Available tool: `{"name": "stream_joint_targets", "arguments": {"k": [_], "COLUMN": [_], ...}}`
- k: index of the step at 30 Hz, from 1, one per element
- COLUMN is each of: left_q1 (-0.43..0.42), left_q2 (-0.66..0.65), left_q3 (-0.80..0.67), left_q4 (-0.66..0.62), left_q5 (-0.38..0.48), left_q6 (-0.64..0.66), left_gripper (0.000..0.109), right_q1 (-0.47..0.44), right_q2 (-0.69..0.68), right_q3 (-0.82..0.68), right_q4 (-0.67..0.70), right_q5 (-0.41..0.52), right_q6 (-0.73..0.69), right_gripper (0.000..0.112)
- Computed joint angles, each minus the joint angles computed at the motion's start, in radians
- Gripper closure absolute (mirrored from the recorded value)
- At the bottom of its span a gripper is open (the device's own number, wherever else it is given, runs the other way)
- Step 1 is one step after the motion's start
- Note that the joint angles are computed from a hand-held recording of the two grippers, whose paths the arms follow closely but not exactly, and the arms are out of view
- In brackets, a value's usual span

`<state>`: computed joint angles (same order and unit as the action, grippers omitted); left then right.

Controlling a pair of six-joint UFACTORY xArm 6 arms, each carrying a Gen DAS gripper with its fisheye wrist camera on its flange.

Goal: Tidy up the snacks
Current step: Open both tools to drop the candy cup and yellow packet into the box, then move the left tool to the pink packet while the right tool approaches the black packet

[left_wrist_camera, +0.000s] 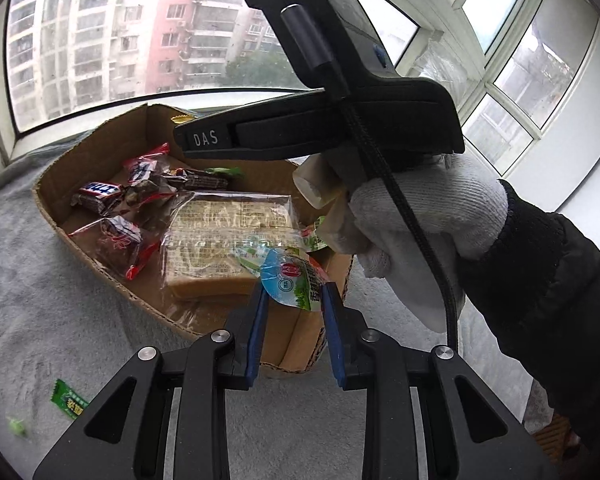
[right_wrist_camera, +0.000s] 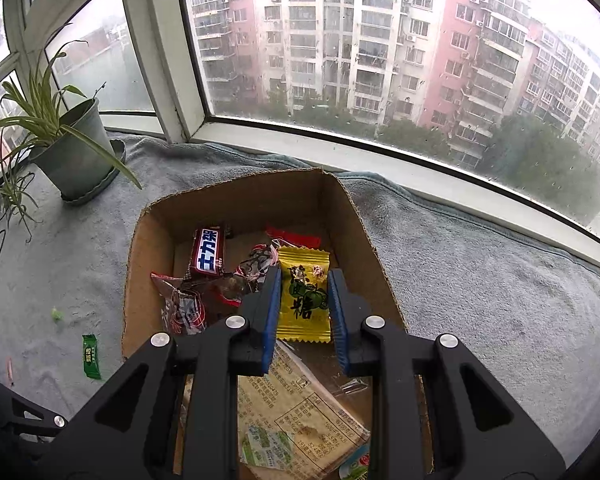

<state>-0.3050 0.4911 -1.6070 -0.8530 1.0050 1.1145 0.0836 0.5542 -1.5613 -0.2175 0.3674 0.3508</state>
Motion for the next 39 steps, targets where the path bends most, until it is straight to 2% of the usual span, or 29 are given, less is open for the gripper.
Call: {"name": "stream_joint_targets", "arguments": {"k": [5,8,10,11,25,33,36,37,39], "left_q1": [-0.005,-0.005,-0.006,-0.006,0.007,0.032,0.052,0.062,0.088], "left_q2": [0.002,0.012,0.01,0.009,-0.044,-0.158,-0.197,-0.21,-0.234], "left_q3": [-0.003,-0.013,-0.011,-0.009,0.036,0.135,0.164,0.174,0.193], "left_q4": [0.009,0.011,0.014,0.014,-0.002,-0.041,-0.051,-0.055,-0.062], "left_q5": [-0.013,-0.015,-0.02,-0.02,-0.026,-0.041,-0.039,-0.037,-0.032], "left_q6": [-0.012,-0.018,-0.017,-0.015,0.015,0.076,0.097,0.105,0.122], "left_gripper": [0.082,0.082,0.082,0.082,0.081,0.081,0.081,0.081,0.081], "right_q1": [-0.003,-0.004,-0.004,-0.004,-0.007,0.004,0.013,0.017,0.027], "right_q2": [-0.008,-0.015,-0.02,-0.024,-0.143,-0.268,-0.328,-0.349,-0.39], "right_q3": [0.007,0.013,0.019,0.022,0.127,0.228,0.281,0.3,0.339], "right_q4": [-0.042,-0.068,-0.077,-0.099,-0.166,-0.221,-0.278,-0.31,-0.328], "right_q5": [-0.001,-0.002,-0.005,-0.006,-0.017,-0.035,-0.038,-0.041,-0.047], "right_q6": [0.037,0.062,0.069,0.088,0.189,0.288,0.356,0.389,0.42], "right_gripper": [0.088,0.081,0.067,0.066,0.065,0.065,0.043,0.039,0.039]}}
